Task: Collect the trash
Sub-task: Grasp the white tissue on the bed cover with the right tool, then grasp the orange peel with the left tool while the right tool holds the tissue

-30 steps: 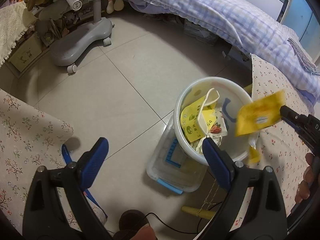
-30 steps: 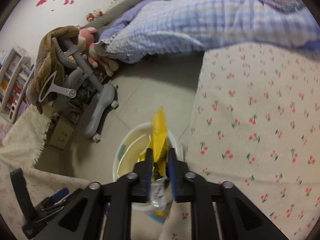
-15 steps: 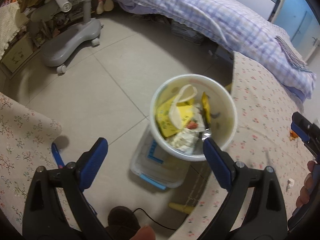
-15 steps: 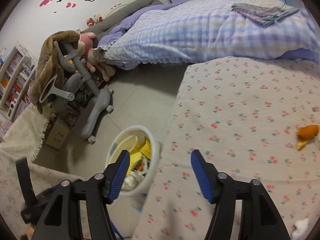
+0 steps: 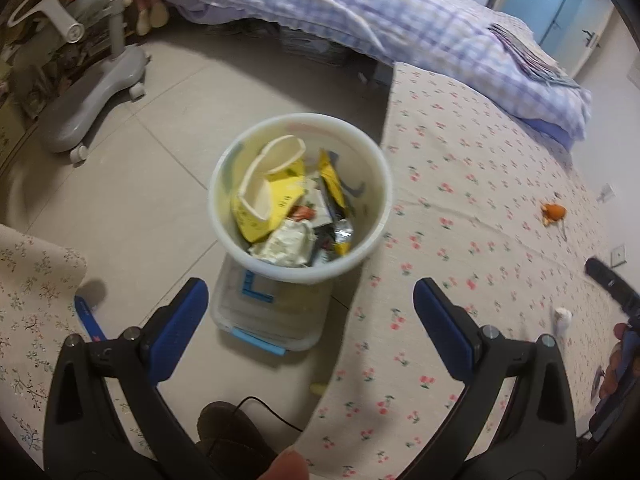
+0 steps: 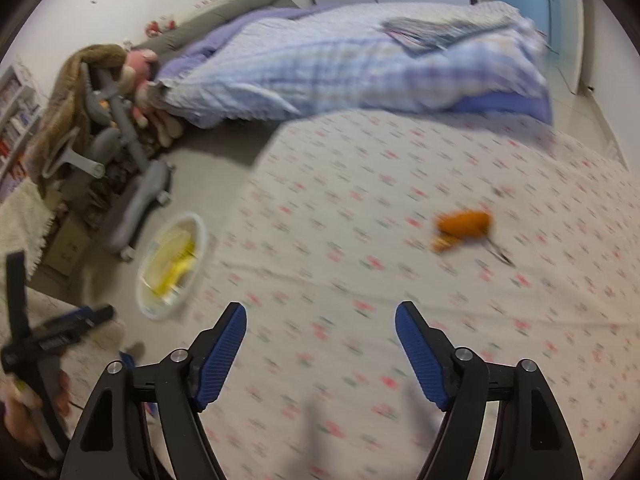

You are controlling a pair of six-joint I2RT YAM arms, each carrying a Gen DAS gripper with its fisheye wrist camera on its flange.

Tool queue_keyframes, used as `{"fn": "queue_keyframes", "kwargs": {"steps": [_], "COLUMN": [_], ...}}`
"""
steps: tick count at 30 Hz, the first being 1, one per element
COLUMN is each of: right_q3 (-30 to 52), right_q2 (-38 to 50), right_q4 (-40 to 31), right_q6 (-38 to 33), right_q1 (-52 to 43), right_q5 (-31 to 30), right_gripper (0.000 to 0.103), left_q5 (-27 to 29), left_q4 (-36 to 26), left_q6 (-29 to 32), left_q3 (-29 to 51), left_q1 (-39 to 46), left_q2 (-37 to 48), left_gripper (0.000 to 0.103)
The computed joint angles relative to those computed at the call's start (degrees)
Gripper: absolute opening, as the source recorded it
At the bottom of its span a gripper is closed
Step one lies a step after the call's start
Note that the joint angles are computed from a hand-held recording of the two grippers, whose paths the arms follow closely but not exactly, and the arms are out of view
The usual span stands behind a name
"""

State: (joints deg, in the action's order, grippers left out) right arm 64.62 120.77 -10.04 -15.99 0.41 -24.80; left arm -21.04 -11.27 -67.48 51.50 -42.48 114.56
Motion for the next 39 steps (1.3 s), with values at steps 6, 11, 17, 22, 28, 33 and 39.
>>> {"fn": "queue_keyframes", "kwargs": {"steps": [6,11,17,22,28,33,39], "right_q3": [1.7,3.7,5.3,5.5,6.2,6.8,8.7], "right_q2": [4.5,7.4,9.4,10.6,11.8,12.1,11.1], "right_q4": [-5.1,-8.2,-10.0,-9.9,-9.8,-9.5,-11.5], "right_q6": [-8.0,-10.3,-10.5,-10.7,-11.0,-11.6,-12.6], "right_q1": [-6.8,-10.5,-10.4,-9.4,-9.0,-9.1,-13.2], "right_q5": [6.3,8.5,9.7,10.7,11.0,10.6,7.3], "right_gripper": [0.079,0.079,0.079,0.079,0.051,0.027,0.025], "left_q5": [0.9,2.4,3.5,3.9,4.2,5.0,4.3], "left_q4": [-1.6,-2.9,-5.0,-7.1,-8.4,-10.5,-16.4], "left_q6": [2.1,3.1,4.0,4.8,4.6,5.2,8.9], "left_q3": [4.5,8.6,12.8,16.1,19.3,25.1,36.7], "left_q1": [-1.4,-2.0,-3.0,-3.5,-3.9,-4.5,-5.3], "left_q2": [2.9,5.6,8.3,10.5,12.6,16.3,22.5], "left_gripper": [0.102,0.102,0.102,0.102,0.102,0.102,0.102]}}
